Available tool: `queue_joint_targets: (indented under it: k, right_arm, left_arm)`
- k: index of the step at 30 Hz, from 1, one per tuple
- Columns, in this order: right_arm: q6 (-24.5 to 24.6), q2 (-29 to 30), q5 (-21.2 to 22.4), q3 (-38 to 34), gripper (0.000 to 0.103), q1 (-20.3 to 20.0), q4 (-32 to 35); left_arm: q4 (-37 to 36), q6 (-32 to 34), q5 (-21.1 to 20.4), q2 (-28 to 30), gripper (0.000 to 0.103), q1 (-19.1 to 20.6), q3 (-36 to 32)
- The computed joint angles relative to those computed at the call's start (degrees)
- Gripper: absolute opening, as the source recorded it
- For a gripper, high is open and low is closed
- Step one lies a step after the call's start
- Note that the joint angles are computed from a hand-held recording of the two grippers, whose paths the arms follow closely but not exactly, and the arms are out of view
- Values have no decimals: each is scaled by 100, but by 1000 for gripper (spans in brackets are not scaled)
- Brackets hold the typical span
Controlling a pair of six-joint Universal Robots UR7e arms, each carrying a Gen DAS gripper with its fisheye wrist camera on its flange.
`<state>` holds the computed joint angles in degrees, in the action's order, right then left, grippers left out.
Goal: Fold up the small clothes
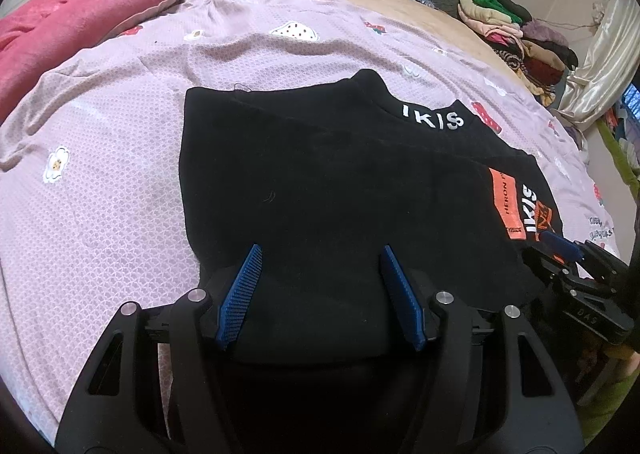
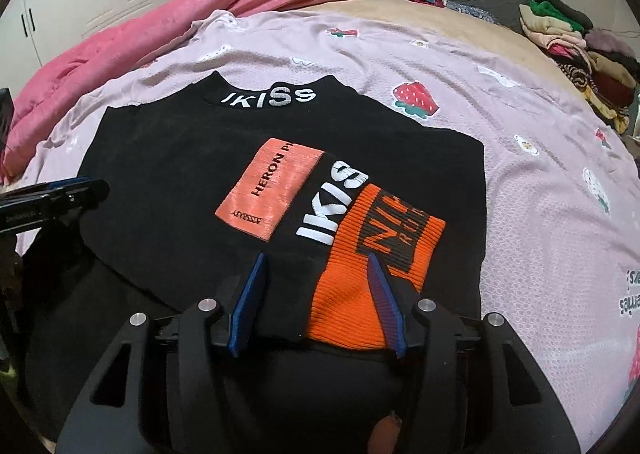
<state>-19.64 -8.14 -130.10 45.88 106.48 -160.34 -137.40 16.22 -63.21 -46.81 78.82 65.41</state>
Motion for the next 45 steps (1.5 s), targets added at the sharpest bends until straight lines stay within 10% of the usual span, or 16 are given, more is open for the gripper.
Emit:
queue_joint_targets:
  k: [22, 36, 45]
  right_arm:
    - [66, -545, 321, 1129, 83, 91, -1223]
    - [-43, -638, 349, 1341, 98, 207, -1750]
    - [-147, -714, 426, 1469, 98, 311, -2002]
  left_arm:
    - [-149, 7, 304, -213, 58, -164, 362]
    - [-493, 122, 339, -477, 93, -302, 745]
    - [-705, 185, 325, -669, 93, -398, 984]
